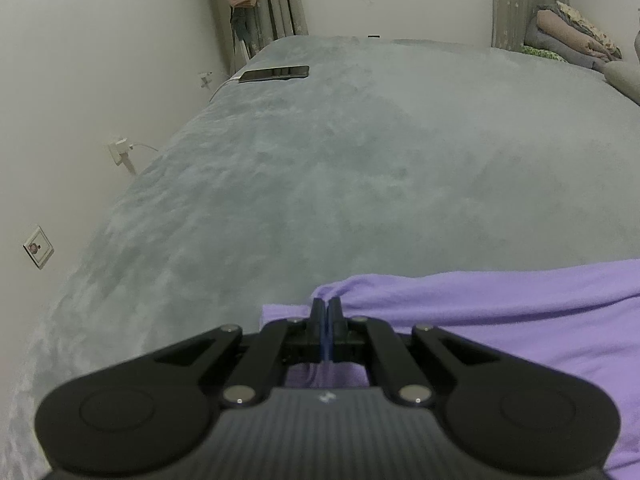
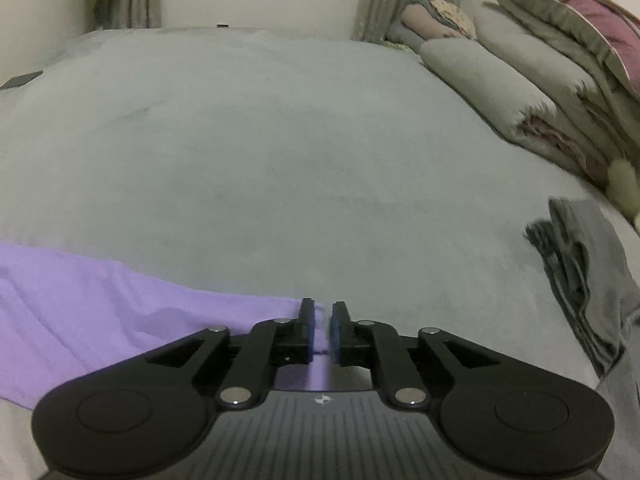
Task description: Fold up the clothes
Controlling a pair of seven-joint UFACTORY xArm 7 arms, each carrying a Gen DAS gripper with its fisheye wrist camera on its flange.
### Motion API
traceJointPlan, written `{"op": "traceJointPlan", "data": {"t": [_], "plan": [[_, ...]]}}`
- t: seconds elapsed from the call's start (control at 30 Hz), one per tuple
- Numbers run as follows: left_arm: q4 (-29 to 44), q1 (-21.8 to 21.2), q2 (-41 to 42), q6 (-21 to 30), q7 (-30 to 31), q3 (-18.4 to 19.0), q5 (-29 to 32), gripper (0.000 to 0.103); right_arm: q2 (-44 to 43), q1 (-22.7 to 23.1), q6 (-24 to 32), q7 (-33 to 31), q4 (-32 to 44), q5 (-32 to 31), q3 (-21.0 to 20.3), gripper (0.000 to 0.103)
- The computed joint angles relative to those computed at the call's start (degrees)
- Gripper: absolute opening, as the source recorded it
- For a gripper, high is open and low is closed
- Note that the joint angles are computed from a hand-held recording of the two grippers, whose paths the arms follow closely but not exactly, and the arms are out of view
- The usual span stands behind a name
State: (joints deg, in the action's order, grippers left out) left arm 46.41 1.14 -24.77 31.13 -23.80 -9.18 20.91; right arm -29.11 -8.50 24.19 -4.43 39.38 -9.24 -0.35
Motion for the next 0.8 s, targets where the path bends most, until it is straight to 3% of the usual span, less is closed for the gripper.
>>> {"op": "traceJointPlan", "data": {"t": [0.07,0.17,0.23,0.33,0.5,0.8], "plan": [[-0.17,-0.03,-0.10,-0.22,0.12,0.12,0.03,0.000,0.57,-0.02,-0.35,-0.01,0.38,-0.16,0.19,0.021],[-0.69,0.00,-0.36,-0.72,0.26,0.53,-0.39,0.000,1.43,0.12,0.88,-0.27,0.84,-0.44,0.43,0.021],[-0.95,0.34,-0.70,-1.09,-0.32,0.49,-0.53,0.000,1.67,0.19,0.88,-0.75,0.90,-1.39,0.93,0.001],[-1.21,0.84,-1.69,-1.81,-1.36,0.46,-0.91,0.000,1.74,-3.72,-2.20,4.18,0.69,-6.90,5.02,0.002],[-1.28,0.79,-2.93,-2.30,-0.80,0.81,-2.10,0.000,-2.31,-6.51,-6.70,8.84,-1.52,-9.74,5.69,0.002],[-1.07,1.34,-4.33,-1.49,-1.19,0.25,-2.64,0.000,-4.09,-8.86,-6.83,12.14,-2.04,-11.45,7.20,0.001]]}}
